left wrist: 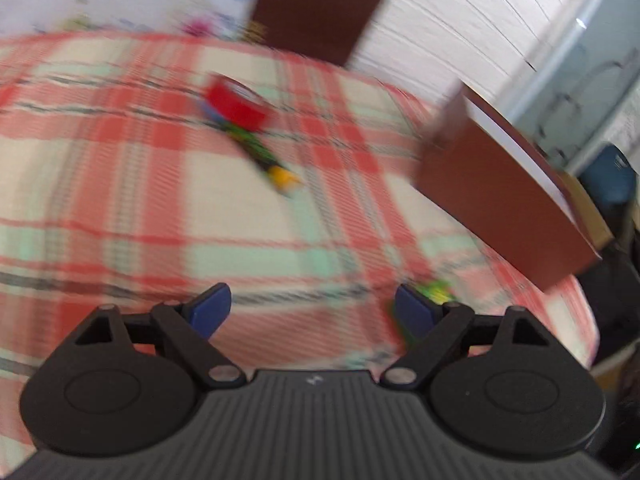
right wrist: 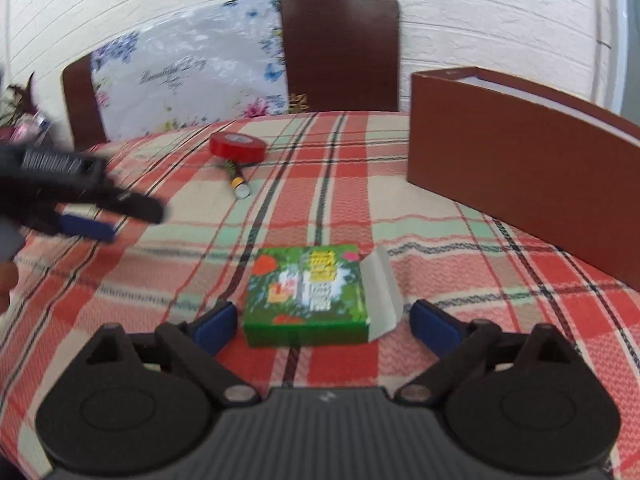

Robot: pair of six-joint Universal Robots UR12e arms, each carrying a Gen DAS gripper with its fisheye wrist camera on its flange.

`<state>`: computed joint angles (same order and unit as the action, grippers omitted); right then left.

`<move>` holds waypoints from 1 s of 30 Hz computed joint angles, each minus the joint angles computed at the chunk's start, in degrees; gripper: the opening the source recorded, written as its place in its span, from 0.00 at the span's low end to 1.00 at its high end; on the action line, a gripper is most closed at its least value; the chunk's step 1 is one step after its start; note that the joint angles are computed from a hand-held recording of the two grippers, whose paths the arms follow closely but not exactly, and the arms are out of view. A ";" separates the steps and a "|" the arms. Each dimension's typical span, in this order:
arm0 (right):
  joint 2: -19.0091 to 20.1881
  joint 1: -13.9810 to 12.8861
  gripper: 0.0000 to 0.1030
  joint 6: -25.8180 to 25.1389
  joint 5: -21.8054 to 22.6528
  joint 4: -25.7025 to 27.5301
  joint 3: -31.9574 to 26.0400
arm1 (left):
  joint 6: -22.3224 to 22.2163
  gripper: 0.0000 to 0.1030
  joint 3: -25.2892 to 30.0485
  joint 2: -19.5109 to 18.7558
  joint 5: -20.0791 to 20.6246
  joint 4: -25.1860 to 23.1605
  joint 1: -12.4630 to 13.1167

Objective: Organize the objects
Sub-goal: 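Carry the green box into the brown box and open the right gripper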

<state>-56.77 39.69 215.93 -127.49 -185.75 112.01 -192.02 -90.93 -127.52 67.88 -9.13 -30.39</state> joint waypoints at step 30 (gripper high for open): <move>5.71 -6.26 0.75 -14.64 -23.31 -34.23 -2.77 | 12.69 0.67 28.22 -12.10 11.39 -1.67 -11.56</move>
<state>-51.06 33.43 201.30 -150.80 -219.98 109.24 -179.33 -62.71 -139.63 79.27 -10.81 -41.95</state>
